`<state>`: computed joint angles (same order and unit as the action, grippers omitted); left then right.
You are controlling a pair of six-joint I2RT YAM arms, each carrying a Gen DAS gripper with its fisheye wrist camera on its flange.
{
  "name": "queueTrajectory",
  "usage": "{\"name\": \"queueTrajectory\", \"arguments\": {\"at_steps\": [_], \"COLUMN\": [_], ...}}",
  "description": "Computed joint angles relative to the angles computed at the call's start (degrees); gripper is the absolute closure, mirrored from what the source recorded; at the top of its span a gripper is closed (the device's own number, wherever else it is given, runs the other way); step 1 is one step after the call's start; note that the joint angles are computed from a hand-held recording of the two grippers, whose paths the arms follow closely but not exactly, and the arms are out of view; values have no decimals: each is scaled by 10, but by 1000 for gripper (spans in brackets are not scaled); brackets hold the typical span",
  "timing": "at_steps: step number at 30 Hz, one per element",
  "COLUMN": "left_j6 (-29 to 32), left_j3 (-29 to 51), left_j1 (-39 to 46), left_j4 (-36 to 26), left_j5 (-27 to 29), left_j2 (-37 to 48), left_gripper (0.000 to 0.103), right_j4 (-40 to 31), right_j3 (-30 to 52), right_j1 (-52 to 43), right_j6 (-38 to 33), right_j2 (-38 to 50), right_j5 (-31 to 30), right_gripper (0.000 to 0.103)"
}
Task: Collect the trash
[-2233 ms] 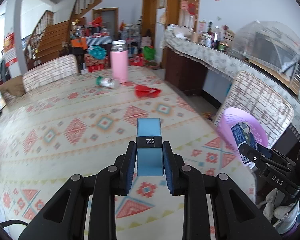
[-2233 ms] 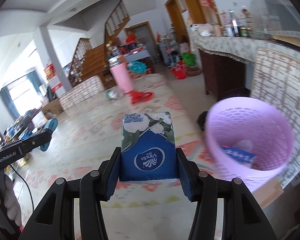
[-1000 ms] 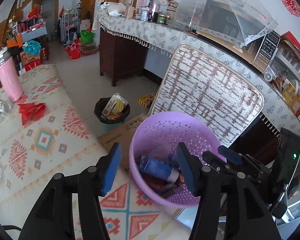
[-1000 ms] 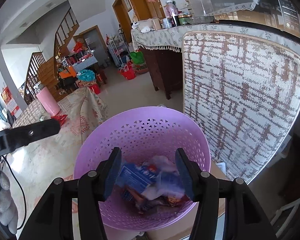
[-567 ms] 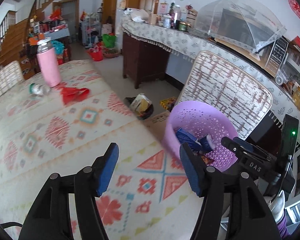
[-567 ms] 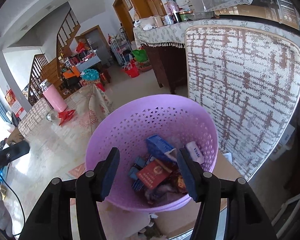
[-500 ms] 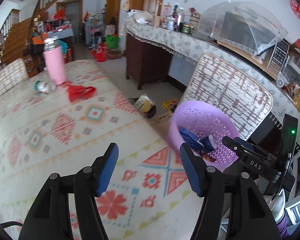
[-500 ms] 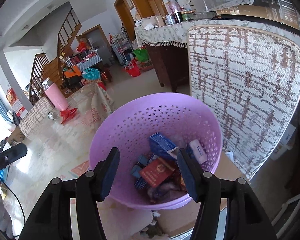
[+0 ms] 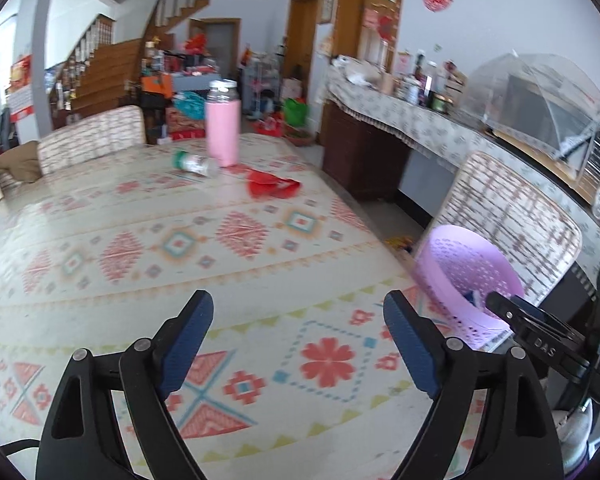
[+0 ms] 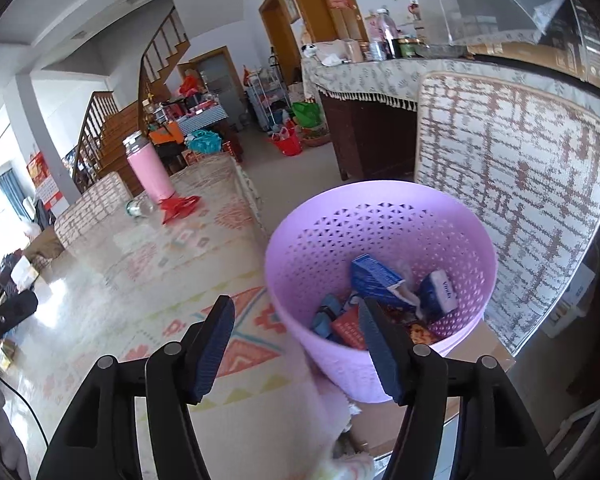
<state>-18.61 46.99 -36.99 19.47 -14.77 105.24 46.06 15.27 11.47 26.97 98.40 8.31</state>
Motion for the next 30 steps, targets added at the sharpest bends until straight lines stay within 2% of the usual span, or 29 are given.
{"name": "queueTrajectory", "arguments": {"at_steps": [6,11,18,21,30], "left_j6": [2,14,30,29,6], "left_j3": [-71,-131,-192,-197,-167], "left_j1": [1,-16,-53,-66,-90], "left_j4": [51,112,180,179,116], "left_j5": [-75,-165,-278,-282,-205], "left_j2": [-49,-92,-125,-126,-101], "left_gripper": [9,4,2,2,2], "right_j4": [-18,-40,-71,-90,-136], "right_j3": [2,11,5,-3,-40], "right_j1": [87,137,192,215,244], "right_j6": [32,54,75,84,115], "right_j2": [-9,-9,-46,-69,-128], "right_j5": [74,116,176,210,259], "right_gripper": [32,31,26,26,24]}}
